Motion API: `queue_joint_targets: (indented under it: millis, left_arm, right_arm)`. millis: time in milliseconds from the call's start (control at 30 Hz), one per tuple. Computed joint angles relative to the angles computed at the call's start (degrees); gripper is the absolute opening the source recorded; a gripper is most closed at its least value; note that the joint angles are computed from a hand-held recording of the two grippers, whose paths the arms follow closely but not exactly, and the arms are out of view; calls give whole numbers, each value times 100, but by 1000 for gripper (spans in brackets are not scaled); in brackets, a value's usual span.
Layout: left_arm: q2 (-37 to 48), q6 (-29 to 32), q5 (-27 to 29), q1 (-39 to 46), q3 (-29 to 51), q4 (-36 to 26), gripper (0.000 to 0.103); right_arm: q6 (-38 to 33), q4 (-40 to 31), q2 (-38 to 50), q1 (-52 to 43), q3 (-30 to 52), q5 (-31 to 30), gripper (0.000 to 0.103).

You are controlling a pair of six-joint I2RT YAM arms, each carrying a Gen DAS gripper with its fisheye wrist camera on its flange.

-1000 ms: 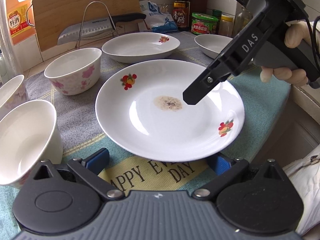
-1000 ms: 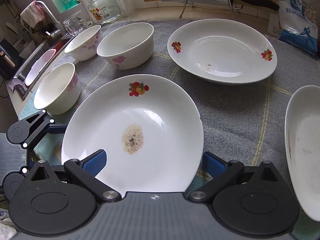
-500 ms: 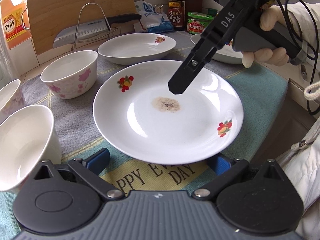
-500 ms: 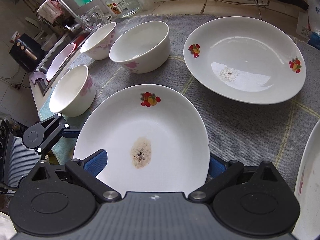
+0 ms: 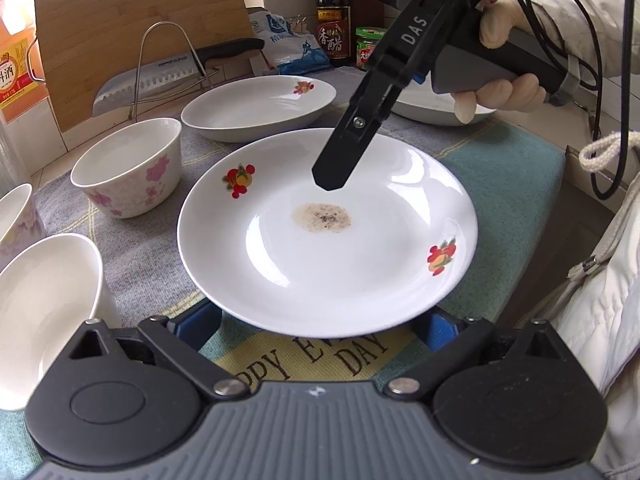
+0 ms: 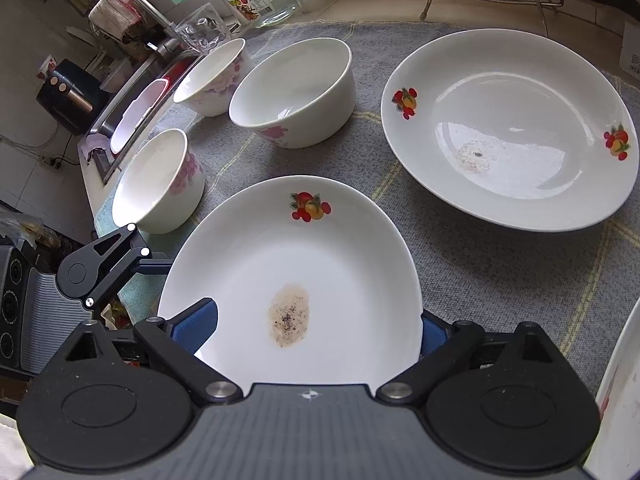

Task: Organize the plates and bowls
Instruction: 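Lift and carry the stained plate with the right gripper toward another plate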

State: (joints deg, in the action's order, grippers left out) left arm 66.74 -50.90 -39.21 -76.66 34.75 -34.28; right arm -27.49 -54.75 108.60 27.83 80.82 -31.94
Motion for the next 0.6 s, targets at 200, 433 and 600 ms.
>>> queue_joint_targets:
  millis: [200,433,600]
  left_arm:
    - [-83,209,81,31,-39,101,100]
    - [-236,405,262,177,-128,232,100]
    - [-352,428,350,226,-149,226,99]
  right_arm:
    - [-78,-90,64,-4,91,-7,101]
    - [11,-66,57,25,85,25,101]
    - [97,-16,-18,40,41,60,101]
